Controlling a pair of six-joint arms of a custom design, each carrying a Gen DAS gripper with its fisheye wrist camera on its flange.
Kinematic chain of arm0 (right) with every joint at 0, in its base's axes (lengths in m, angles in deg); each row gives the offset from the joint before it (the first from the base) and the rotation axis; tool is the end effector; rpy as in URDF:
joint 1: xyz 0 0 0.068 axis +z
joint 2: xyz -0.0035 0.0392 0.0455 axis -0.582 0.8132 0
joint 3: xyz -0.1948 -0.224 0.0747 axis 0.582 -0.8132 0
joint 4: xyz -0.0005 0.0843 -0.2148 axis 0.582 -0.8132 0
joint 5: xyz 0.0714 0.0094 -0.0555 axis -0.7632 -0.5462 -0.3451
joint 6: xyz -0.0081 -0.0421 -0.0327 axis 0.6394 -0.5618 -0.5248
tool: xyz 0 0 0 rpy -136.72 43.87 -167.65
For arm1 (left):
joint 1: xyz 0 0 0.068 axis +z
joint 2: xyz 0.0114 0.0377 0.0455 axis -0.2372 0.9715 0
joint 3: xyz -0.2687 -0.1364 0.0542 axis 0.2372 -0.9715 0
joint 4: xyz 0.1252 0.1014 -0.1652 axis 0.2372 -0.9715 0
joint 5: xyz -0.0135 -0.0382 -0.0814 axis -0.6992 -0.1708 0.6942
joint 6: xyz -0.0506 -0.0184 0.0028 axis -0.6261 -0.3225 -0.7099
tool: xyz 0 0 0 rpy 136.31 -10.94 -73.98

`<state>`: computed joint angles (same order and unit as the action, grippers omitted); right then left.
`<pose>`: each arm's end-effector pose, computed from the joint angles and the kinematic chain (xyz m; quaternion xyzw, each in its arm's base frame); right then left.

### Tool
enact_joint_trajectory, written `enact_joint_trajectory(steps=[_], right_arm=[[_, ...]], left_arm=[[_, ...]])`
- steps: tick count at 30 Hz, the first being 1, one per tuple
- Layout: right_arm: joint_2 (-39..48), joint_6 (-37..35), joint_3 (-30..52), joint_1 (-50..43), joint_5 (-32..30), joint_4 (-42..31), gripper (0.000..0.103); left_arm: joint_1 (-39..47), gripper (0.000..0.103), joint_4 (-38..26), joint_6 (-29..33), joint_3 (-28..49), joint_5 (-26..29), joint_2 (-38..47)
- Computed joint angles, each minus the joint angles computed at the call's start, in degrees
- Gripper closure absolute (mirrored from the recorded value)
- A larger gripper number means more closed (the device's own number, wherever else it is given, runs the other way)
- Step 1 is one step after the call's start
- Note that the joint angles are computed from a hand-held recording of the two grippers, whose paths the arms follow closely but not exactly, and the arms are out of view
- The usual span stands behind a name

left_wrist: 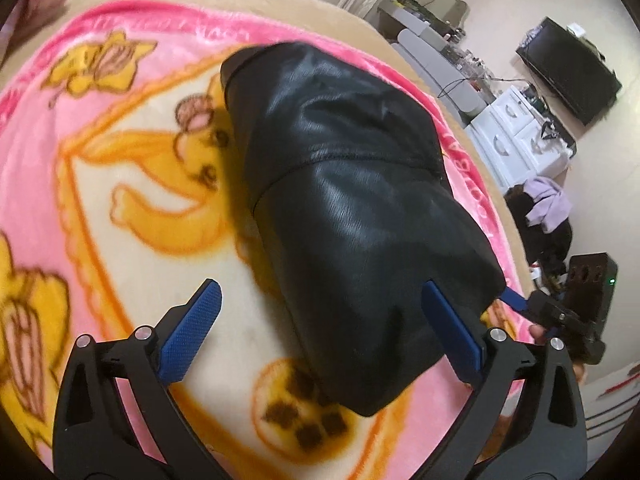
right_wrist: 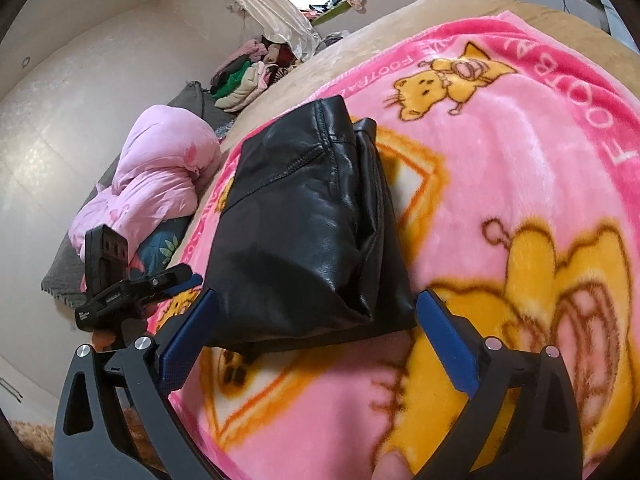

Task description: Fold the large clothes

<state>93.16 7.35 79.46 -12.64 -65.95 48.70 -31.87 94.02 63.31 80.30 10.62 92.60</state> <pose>0.1785 0.0824 0.1152 0.0753 0.8806 0.3001 0.3589 0.2437 -0.0927 0.1268 0.0353 0.9327 -0.2619 0.2454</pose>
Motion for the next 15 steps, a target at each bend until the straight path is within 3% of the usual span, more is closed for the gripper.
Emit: enact_joint_trajectory(steps=[6,15], right_arm=[[-1.8,-0.6,1.8,0.4,-0.2,-5.4,0.005],[-4.1,-1.6,5.9,0.2,0.2,-14.5,0.005]], left_arm=[[0.3,0.009,1.9,-1.7,-1.6,3.1,1.7],[-2.6,0.009,4.0,-4.2,-2.1,3.2,2.3]])
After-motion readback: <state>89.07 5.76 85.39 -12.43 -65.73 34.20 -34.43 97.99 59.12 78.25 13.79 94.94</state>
